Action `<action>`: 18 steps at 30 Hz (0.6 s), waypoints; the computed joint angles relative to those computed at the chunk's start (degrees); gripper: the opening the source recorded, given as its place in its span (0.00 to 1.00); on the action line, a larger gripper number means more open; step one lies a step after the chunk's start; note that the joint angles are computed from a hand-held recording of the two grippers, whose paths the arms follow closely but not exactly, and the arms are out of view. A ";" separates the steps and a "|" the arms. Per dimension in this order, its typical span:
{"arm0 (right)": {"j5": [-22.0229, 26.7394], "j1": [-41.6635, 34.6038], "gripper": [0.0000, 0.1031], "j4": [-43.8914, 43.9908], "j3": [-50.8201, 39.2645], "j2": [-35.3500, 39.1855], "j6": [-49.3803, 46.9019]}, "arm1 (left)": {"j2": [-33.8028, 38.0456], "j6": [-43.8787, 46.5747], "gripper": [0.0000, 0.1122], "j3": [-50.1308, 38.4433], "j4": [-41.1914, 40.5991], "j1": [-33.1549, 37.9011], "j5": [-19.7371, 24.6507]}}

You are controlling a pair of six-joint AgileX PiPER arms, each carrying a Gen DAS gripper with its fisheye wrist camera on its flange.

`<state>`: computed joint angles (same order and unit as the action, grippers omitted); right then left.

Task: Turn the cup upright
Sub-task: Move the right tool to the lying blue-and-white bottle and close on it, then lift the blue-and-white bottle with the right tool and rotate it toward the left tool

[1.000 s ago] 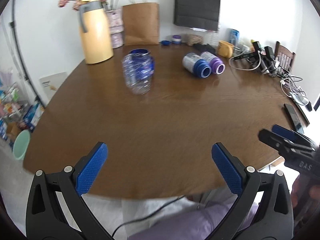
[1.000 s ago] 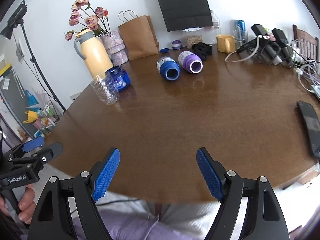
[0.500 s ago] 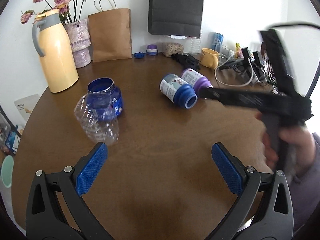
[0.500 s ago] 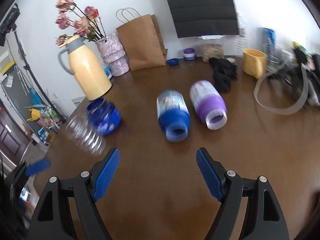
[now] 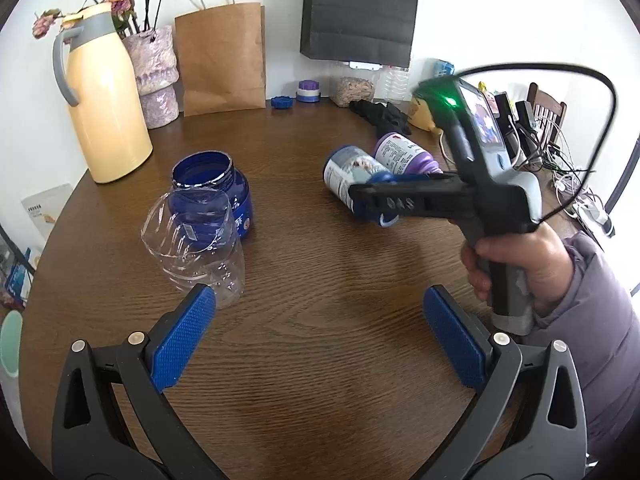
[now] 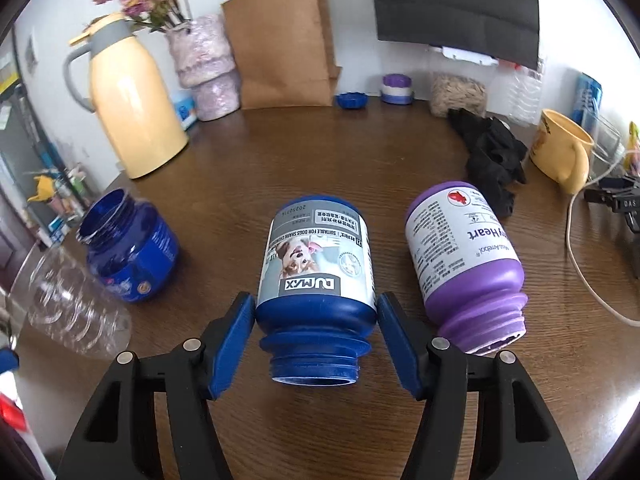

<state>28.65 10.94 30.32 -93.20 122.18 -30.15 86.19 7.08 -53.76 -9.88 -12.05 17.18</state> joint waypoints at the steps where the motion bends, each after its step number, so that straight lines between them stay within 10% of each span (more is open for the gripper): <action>1: 1.01 -0.64 0.65 4.12 2.12 -1.25 -5.73 | -0.52 0.36 0.92 0.52 0.34 -0.32 -0.26; 7: 19.76 -7.73 0.65 23.25 14.97 -7.93 -38.60 | -1.28 15.40 0.92 5.14 -7.65 -1.08 -1.23; 18: 26.29 -11.47 0.65 32.68 15.28 -6.15 -44.75 | 6.82 2.17 0.91 1.51 11.70 -2.83 -1.37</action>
<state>54.93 -0.53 63.00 -77.91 116.03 -74.90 93.01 9.25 -52.25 1.82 -14.89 15.81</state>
